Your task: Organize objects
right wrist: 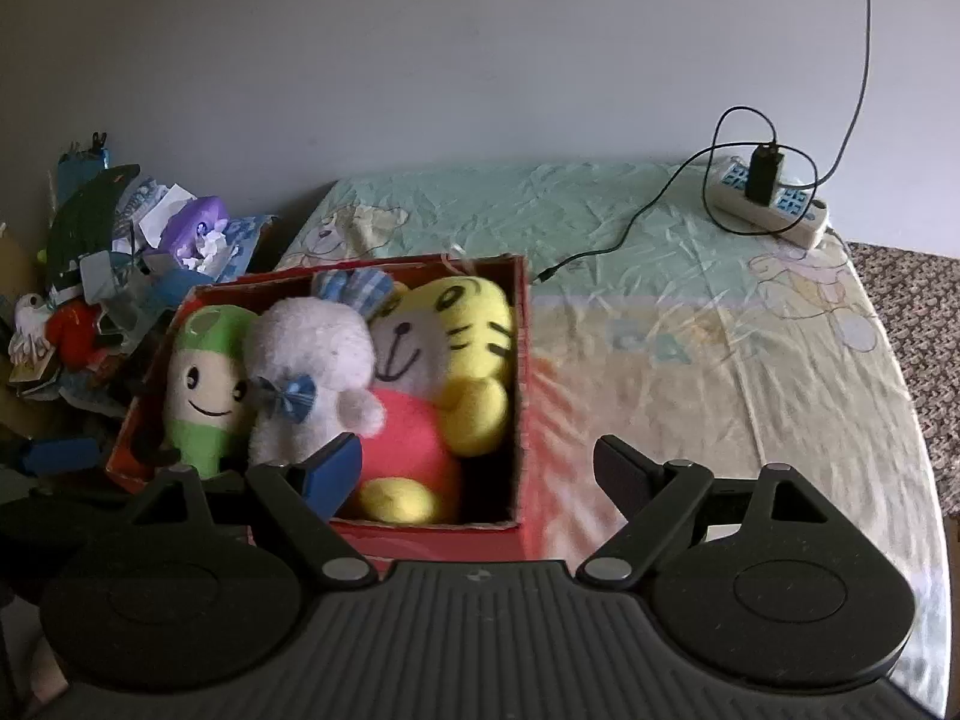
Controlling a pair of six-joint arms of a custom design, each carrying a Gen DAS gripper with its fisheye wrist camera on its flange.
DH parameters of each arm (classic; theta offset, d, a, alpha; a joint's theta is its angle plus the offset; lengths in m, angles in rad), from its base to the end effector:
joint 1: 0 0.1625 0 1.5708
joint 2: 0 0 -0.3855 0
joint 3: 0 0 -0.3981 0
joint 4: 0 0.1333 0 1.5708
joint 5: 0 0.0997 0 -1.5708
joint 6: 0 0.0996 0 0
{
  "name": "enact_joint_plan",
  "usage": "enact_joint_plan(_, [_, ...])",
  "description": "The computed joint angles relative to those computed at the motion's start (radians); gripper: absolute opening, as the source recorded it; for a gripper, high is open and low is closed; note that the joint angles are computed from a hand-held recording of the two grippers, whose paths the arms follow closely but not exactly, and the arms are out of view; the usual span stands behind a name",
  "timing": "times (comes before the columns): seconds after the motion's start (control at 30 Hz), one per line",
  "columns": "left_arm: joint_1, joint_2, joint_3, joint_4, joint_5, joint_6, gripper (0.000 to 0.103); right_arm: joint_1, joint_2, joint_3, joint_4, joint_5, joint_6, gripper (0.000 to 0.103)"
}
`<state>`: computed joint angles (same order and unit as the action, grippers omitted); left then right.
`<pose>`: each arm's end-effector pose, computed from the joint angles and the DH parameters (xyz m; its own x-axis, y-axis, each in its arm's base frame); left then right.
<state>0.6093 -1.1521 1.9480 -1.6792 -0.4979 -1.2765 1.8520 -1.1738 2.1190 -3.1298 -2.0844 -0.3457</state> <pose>-0.2690 -0.4570 0.1302 -0.5532 -0.2171 -0.8043 0.3598 0.8085 -0.4657 0.2236 -0.4701 0.1818 -0.7843 -0.2377 0.5730 -0.5236 0.7491 -0.4058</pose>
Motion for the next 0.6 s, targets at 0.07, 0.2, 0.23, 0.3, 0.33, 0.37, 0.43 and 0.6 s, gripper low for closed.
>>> enact_joint_plan(0.07, [0.01, -0.017, 0.009, -0.005, 0.002, 0.021, 0.099, 0.011, 0.021, -0.01, -0.005, -0.012, 0.013, 0.087])
enact_joint_plan(0.2, [0.032, -0.045, 0.025, -0.025, 0.01, 0.059, 0.099, 0.026, 0.061, -0.028, -0.029, -0.038, 0.042, 0.087])
enact_joint_plan(0.23, [0.038, -0.051, 0.03, -0.038, 0.011, 0.074, 0.099, 0.028, 0.07, -0.032, -0.034, -0.044, 0.049, 0.087])
enact_joint_plan(0.3, [0.05, -0.06, 0.038, -0.065, 0.015, 0.108, 0.099, 0.034, 0.088, -0.041, -0.04, -0.057, 0.064, 0.087])
enact_joint_plan(0.33, [0.056, -0.064, 0.042, -0.078, 0.015, 0.125, 0.099, 0.037, 0.096, -0.046, -0.042, -0.061, 0.07, 0.087])
enact_joint_plan(0.37, [0.061, -0.067, 0.046, -0.095, 0.015, 0.143, 0.099, 0.04, 0.104, -0.05, -0.046, -0.065, 0.076, 0.087])
enact_joint_plan(0.43, [0.071, -0.072, 0.055, -0.13, 0.012, 0.183, 0.099, 0.045, 0.12, -0.057, -0.059, -0.072, 0.083, 0.088])
enact_joint_plan(0.6, [0.095, -0.081, 0.07, -0.196, 0.014, 0.264, 0.099, 0.05, 0.149, -0.072, -0.064, -0.085, 0.104, 0.088])
